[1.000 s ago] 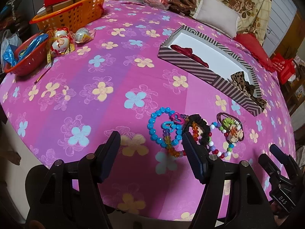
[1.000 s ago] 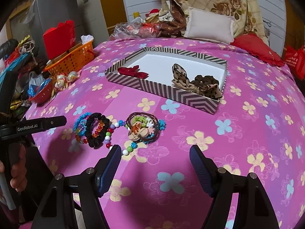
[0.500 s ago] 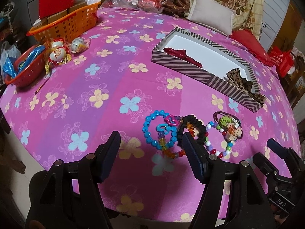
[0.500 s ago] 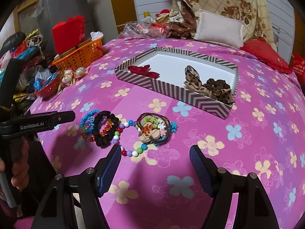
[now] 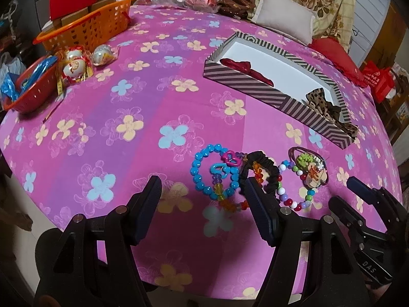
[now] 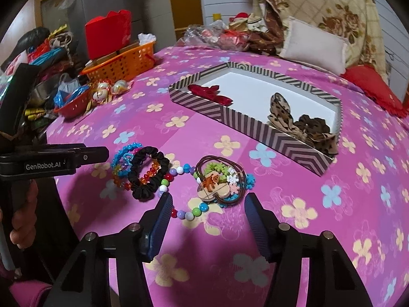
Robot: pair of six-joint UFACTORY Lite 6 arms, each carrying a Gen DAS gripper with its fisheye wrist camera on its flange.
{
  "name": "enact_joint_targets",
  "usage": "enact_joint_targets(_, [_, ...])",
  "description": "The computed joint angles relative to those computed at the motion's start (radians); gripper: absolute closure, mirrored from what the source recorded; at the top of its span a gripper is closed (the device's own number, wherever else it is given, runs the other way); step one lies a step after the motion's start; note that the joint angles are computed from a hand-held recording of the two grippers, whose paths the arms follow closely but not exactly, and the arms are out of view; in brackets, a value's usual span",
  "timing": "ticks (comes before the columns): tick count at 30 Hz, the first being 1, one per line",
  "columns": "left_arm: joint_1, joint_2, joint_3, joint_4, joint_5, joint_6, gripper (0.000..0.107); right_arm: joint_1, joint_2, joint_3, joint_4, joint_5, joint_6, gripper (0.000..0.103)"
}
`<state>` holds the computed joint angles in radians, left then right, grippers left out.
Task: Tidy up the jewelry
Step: 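Grasp the heart-charm bracelet with the right tool while the left grasps the black bracelet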
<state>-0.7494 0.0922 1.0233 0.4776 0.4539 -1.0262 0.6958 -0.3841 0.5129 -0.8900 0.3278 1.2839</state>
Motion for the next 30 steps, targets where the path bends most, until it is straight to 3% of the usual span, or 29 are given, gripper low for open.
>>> enact_joint_targets(6, [0.021,0.021,0.009,-0.030,-0.013,0.027,0.039,-0.056,0.113,0.055,0.059,-0.079,-0.170,0.046])
enact_joint_targets(8, [0.022,0.032,0.017,-0.035,-0.015,0.032,0.039,-0.084,0.155,0.077,0.150,-0.105,-0.298,0.055])
enact_joint_targets(18, [0.032,0.091,0.073,-0.116,-0.039,0.150,0.039,-0.145,0.253,0.125,0.339,-0.169,-0.610,0.055])
enact_joint_targets(22, [0.038,0.113,0.094,-0.164,-0.048,0.209,0.039,-0.118,0.268,0.121,0.122,-0.166,-0.412,0.055])
enact_joint_targets(24, [0.040,0.122,0.104,-0.185,-0.050,0.236,0.039,-0.110,0.263,0.117,0.049,-0.156,-0.332,0.068])
enact_joint_targets(25, [0.039,0.125,0.109,-0.189,-0.050,0.243,0.039,-0.115,0.256,0.111,0.059,-0.159,-0.335,0.073])
enact_joint_targets(28, [0.033,0.133,0.125,-0.179,-0.048,0.252,0.039,-0.137,0.221,0.084,0.185,-0.179,-0.439,0.073])
enact_joint_targets(30, [0.022,0.139,0.138,-0.162,-0.047,0.254,0.039,-0.138,0.172,0.053,0.144,-0.178,-0.380,0.073])
